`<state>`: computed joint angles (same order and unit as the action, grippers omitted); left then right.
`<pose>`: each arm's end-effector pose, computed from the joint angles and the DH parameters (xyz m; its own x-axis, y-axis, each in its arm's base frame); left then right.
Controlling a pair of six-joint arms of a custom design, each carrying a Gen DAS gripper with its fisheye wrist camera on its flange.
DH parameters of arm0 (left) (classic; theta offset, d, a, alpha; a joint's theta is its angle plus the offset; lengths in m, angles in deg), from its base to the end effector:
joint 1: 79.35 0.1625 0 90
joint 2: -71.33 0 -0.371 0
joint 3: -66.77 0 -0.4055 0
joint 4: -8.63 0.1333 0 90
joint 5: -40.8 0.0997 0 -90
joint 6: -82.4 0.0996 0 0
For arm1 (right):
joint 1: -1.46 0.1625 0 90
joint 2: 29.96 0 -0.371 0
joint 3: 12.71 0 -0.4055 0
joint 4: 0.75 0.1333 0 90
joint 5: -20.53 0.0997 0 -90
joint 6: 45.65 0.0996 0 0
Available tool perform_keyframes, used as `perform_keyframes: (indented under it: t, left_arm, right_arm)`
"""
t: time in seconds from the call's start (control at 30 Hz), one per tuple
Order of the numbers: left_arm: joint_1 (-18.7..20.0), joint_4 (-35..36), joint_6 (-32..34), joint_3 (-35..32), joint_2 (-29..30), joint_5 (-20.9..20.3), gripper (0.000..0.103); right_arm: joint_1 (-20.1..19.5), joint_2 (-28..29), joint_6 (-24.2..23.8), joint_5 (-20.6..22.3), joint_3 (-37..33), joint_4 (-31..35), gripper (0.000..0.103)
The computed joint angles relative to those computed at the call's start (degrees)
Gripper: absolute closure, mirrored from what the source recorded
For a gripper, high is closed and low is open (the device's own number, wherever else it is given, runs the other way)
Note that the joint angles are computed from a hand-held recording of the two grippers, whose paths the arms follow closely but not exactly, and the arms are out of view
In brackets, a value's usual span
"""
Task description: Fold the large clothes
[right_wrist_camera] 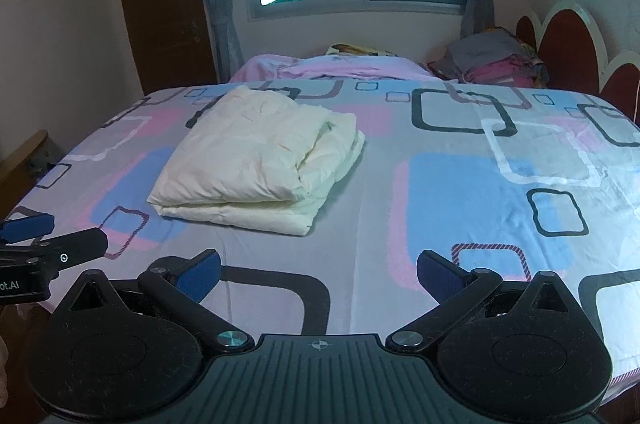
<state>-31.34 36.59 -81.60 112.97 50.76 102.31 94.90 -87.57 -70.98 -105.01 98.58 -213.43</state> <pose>-0.3237 -0.6299 -0.0122 -0.6616 0.5278 -0.5326 0.7498 0.4709 -0.4648 0.1083 -0.5448 0.2131 -0.7544 0.2924 0.5877 -0.3809 0.5342 -0.7547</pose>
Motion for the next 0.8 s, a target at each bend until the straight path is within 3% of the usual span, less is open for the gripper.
perform_keyframes:
  t: [0.8]
  left_arm:
    - [0.8,0.2,1.7,-0.9,-0.1,1.1,0.000]
  right_arm:
    - [0.5,0.3,-0.5,-0.6,-0.8,-0.2,0.000]
